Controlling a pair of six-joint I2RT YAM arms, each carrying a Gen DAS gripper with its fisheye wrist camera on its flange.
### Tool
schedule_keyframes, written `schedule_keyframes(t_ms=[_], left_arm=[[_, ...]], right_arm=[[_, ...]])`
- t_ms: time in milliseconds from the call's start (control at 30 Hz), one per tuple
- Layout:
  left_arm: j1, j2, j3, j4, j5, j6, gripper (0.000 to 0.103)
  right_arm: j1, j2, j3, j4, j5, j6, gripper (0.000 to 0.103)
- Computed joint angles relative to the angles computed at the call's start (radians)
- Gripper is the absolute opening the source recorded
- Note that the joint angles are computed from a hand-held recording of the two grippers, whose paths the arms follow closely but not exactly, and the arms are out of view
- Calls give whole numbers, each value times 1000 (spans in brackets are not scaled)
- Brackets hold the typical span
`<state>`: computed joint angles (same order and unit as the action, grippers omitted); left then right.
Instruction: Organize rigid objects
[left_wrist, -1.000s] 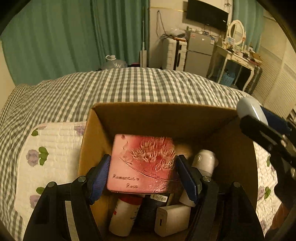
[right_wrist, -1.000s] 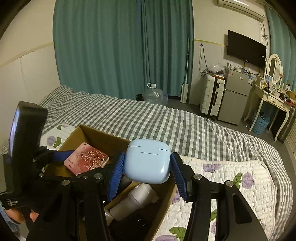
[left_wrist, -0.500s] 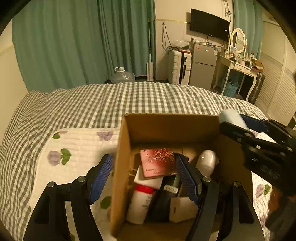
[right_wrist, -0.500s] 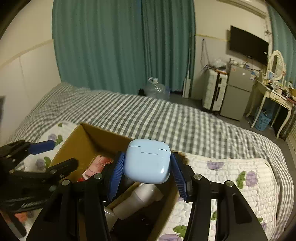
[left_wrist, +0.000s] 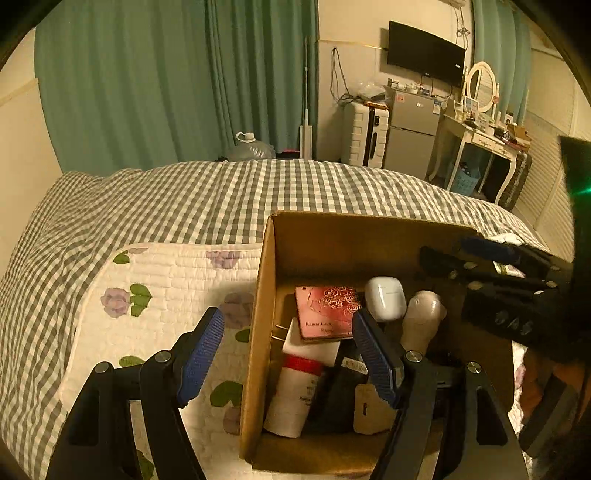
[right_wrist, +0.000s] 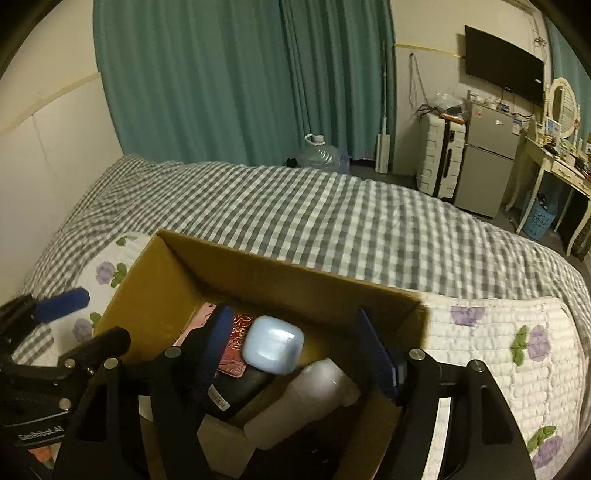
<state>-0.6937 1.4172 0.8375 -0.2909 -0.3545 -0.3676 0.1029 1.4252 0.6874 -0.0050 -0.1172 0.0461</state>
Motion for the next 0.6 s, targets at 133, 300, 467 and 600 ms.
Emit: schedule_keyframes(t_ms=[133, 300, 467, 600], left_arm=[[-38, -56, -14, -46, -25, -27, 75], [-114, -154, 43, -177, -97, -46, 75], [-253, -286, 154, -343, -212, -75, 75], [-407, -359, 209, -447, -374, -103, 75]], right_arm=[[-33, -146, -56, -60, 10, 8, 69], [-85, -435, -84, -266, 28, -10, 71], [-120, -726, 21, -599, 73, -53, 75], [-58, -875, 131, -796, 140, -22, 96]])
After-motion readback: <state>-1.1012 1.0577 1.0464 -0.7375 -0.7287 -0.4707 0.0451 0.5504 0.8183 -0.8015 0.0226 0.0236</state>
